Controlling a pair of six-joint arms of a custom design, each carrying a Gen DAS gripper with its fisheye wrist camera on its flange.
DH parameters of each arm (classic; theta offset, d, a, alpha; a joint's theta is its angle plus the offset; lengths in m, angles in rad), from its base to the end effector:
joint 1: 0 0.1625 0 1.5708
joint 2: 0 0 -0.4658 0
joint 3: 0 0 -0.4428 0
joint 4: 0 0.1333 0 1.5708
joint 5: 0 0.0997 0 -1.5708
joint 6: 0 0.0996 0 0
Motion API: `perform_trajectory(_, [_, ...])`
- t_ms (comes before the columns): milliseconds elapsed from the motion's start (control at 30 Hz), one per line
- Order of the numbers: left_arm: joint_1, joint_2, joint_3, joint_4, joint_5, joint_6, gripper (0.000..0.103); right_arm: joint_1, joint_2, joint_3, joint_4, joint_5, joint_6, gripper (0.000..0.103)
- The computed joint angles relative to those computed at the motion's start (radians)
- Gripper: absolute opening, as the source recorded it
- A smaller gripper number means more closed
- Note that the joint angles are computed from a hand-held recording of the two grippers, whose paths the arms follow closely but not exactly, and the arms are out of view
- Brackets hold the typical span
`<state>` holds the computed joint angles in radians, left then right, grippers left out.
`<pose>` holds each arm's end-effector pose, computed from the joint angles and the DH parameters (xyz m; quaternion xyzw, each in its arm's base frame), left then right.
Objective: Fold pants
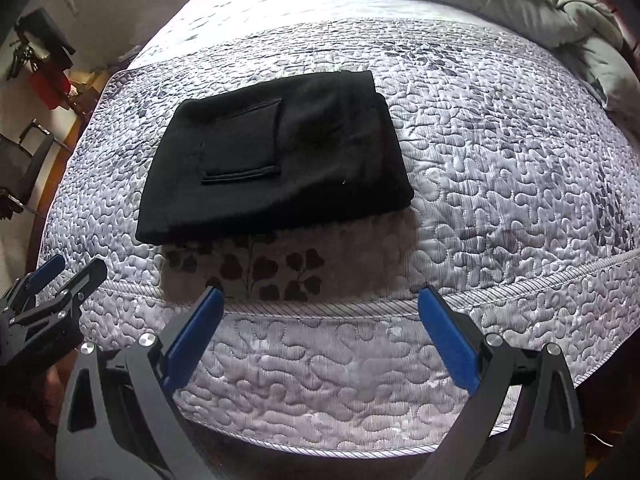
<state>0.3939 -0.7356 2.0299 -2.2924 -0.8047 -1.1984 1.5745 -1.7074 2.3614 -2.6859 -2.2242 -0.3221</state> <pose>-0.3943 -0.3830 -0.0653 0.0960 0.8908 -0.2346 0.3770 0.0743 -0.4122 0.3281 0.0772 -0.9217 0.1642 0.3428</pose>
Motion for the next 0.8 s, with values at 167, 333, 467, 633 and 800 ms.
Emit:
perform_trajectory(167, [0.004, 0.002, -0.007, 0.023, 0.006, -0.017, 0.094, -0.004, 0.008, -0.001, 0.001, -0.003, 0.003, 0.097])
perform_trajectory(333, [0.008, 0.004, -0.009, 0.033, 0.007, -0.022, 0.094, -0.009, 0.019, -0.003, 0.002, -0.003, -0.002, 0.097])
perform_trajectory(467, [0.012, 0.003, -0.008, 0.032, 0.007, -0.018, 0.094, -0.011, 0.027, -0.003, 0.0, -0.005, -0.001, 0.097])
perform_trajectory(633, [0.016, 0.006, -0.007, 0.038, 0.01, -0.018, 0.094, -0.014, 0.034, -0.003, -0.006, -0.007, -0.004, 0.097])
perform_trajectory(800, [0.019, 0.009, -0.008, 0.044, 0.009, -0.017, 0.095, -0.017, 0.04, -0.004, -0.008, -0.006, -0.007, 0.097])
